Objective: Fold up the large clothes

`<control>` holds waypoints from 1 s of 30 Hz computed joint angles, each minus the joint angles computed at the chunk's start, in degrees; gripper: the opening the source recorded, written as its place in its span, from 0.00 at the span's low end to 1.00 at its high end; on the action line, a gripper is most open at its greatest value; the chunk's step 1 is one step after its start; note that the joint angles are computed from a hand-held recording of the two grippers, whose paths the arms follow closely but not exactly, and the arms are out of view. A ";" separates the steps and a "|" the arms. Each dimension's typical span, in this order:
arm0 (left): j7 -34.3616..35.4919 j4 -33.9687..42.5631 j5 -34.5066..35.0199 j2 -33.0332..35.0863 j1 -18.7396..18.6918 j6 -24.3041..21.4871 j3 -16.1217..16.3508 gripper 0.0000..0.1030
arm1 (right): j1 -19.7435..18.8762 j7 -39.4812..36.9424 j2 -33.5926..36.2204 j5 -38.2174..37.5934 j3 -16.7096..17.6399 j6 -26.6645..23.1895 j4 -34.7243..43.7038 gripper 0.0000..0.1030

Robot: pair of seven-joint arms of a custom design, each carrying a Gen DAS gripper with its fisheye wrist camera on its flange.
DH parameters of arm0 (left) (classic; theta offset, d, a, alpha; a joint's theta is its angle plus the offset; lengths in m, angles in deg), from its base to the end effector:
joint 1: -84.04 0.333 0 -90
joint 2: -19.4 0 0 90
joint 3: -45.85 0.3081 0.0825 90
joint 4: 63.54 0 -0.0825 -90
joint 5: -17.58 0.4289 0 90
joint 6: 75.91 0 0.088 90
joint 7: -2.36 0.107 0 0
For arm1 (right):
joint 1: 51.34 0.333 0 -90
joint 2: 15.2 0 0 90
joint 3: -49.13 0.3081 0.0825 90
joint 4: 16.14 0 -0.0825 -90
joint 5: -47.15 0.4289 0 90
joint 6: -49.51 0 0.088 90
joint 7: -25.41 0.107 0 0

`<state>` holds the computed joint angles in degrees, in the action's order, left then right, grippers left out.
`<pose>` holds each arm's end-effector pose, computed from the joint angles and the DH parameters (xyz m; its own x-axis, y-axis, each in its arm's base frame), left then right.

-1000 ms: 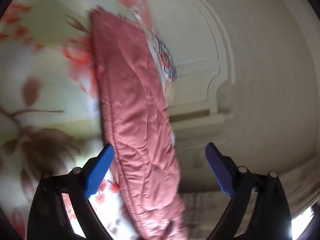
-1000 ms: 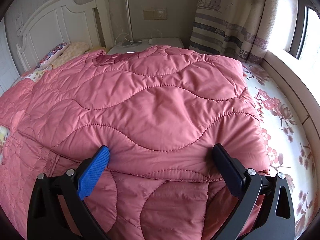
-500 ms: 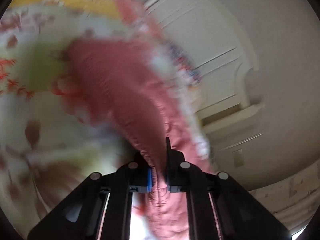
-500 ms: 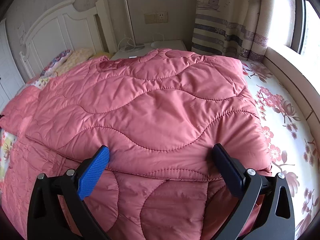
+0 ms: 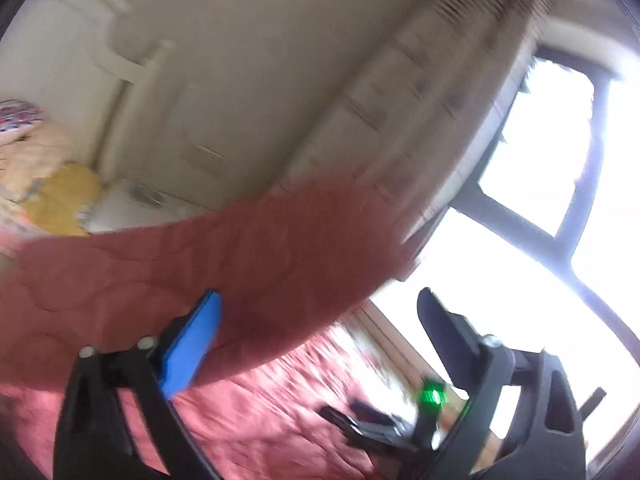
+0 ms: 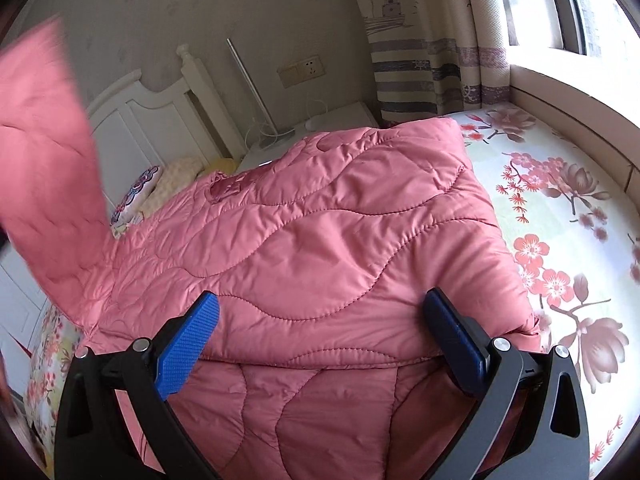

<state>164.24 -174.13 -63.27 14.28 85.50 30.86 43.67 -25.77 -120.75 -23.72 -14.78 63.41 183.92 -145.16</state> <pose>0.5967 -0.0843 0.5695 -0.8107 -0.3118 0.4956 -0.5403 0.0721 -0.8384 0.4393 0.3521 0.4253 -0.5249 -0.7784 -0.3444 -0.4064 0.5847 -0.7021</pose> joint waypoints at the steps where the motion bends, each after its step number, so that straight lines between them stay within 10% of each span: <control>1: 2.74 -2.05 1.46 -1.49 -0.33 -0.11 -0.43 0.94 | 0.04 -0.06 0.00 0.07 0.03 -0.17 0.04 0.96; 8: 12.10 -6.96 2.95 -3.18 -0.81 9.58 1.88 0.95 | 0.07 0.22 -0.27 0.09 0.07 -0.25 -0.21 0.96; 14: 1.47 -3.99 -2.10 3.35 0.75 42.26 -0.32 0.95 | 0.01 0.75 -0.47 -0.28 0.23 -0.41 -0.36 0.95; 17: -15.46 -0.81 5.92 9.53 2.23 52.65 -0.72 0.95 | 0.12 8.56 -2.61 -4.54 1.87 -4.23 -2.16 0.94; 20: -35.79 2.26 21.08 14.14 3.52 51.53 -0.56 0.95 | 0.03 23.68 -7.64 -12.91 4.13 -7.09 -7.29 0.92; 23: -39.07 1.82 23.24 14.90 5.63 50.71 -1.85 0.95 | -1.04 33.32 -10.64 -19.33 2.84 0.87 -10.55 0.80; 30: -36.00 0.26 23.85 13.05 7.35 51.37 -5.28 0.96 | -3.03 20.02 -1.28 -13.88 -1.21 16.15 -1.27 0.65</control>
